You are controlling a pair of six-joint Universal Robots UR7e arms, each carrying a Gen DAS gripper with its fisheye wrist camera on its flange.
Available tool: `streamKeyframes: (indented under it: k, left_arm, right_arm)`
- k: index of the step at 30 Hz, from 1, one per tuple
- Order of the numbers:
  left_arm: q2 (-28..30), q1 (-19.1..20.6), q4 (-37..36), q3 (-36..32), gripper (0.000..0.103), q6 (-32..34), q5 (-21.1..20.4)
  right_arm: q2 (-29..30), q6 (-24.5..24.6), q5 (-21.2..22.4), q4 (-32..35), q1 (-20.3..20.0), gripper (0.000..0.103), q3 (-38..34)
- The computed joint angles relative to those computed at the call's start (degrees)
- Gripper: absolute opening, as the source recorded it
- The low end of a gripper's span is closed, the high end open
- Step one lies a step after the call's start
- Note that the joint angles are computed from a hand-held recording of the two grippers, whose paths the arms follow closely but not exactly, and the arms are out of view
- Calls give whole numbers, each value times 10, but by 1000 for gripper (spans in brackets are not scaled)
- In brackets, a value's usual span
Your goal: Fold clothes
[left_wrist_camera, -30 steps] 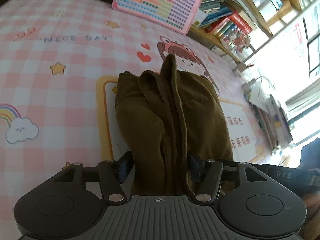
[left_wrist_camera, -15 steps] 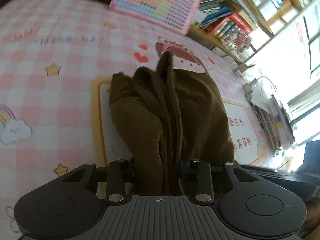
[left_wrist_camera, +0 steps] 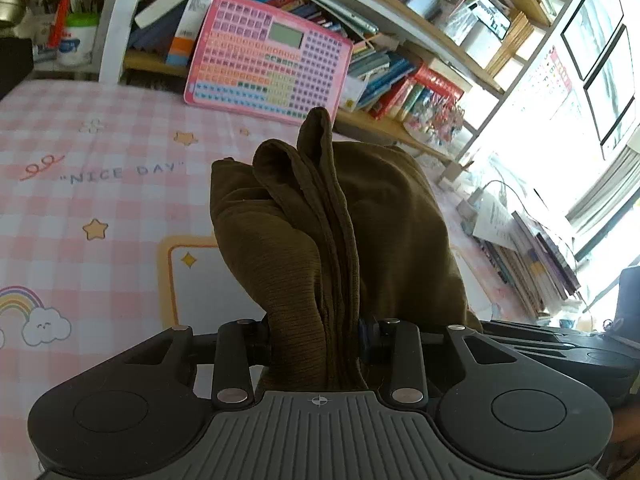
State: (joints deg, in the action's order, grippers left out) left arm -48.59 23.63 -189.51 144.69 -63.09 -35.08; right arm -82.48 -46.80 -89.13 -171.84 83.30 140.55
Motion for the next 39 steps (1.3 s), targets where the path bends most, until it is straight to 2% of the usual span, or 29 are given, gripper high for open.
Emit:
streamKeyframes:
  k: [7, 14, 25, 32, 39]
  left_arm:
    - [26, 3, 54, -46, 31, -35, 18]
    - [65, 15, 110, -122, 31, -52, 28]
    - [105, 25, 226, -211, 32, -118, 22]
    - [116, 30, 246, -236, 32, -118, 21]
    - [116, 43, 231, -243, 32, -90, 18]
  right_arm:
    - [-9, -44, 18, 57, -21, 25, -33]
    - [-17, -79, 34, 161, -51, 25, -102]
    - [-7, -112, 44, 294, -91, 25, -192]
    - [-2, -120, 54, 325, -103, 25, -219]
    - [10, -115, 56, 319, -100, 25, -229]
